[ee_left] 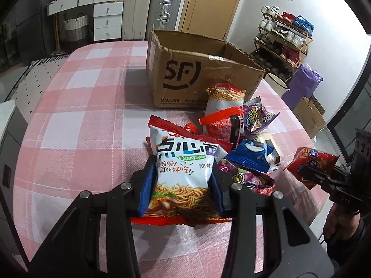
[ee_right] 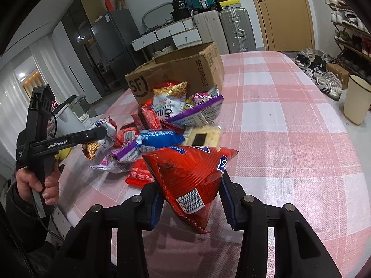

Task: Organize snacks
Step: 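Grasp the white noodle-snack bag with the left gripper while right holds red pack, then carry both bags over the SF box and open both grippers to drop them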

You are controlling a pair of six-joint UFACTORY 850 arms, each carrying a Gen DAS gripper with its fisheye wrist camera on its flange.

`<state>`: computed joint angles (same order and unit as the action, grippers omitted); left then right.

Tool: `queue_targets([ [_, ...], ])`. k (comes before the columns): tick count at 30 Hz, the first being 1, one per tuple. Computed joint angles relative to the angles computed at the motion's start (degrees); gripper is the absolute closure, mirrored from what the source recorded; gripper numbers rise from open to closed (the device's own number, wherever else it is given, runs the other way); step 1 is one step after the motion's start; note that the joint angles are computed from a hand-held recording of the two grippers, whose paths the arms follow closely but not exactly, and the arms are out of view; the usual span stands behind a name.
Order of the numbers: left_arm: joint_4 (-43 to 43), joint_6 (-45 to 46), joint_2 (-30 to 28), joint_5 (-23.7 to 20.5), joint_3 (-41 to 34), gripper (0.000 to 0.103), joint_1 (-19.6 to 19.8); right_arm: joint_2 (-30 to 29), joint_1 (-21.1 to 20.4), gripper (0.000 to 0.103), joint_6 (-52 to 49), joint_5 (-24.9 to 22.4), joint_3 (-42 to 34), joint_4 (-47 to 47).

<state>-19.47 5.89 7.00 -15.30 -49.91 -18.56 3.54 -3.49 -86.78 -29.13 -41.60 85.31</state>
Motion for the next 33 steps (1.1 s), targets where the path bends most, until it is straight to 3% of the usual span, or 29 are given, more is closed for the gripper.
queue_targets([
  [5,2.72,-1.55,1.98,0.22,-0.61,0.064,0.29,1.00,0.69,0.059,-0.14,-0.50,-0.74,0.44],
  [9,15.26,-13.44,2.61,-0.67,-1.89,0.064,-0.33,1.57,1.45,0.059,0.14,-1.24,-2.13,0.28],
  [19,16.78,-13.25,3.24,-1.78,-5.96,0.063,-0.54,1.24,2.28,0.059,-0.96,-4.34,-7.91,1.72],
  [33,7.14,-4.34,-2.79,-4.93,-17.33,0.063,0.59,-4.48,3.27,0.059,3.18,-5.31,-19.96,-1.15],
])
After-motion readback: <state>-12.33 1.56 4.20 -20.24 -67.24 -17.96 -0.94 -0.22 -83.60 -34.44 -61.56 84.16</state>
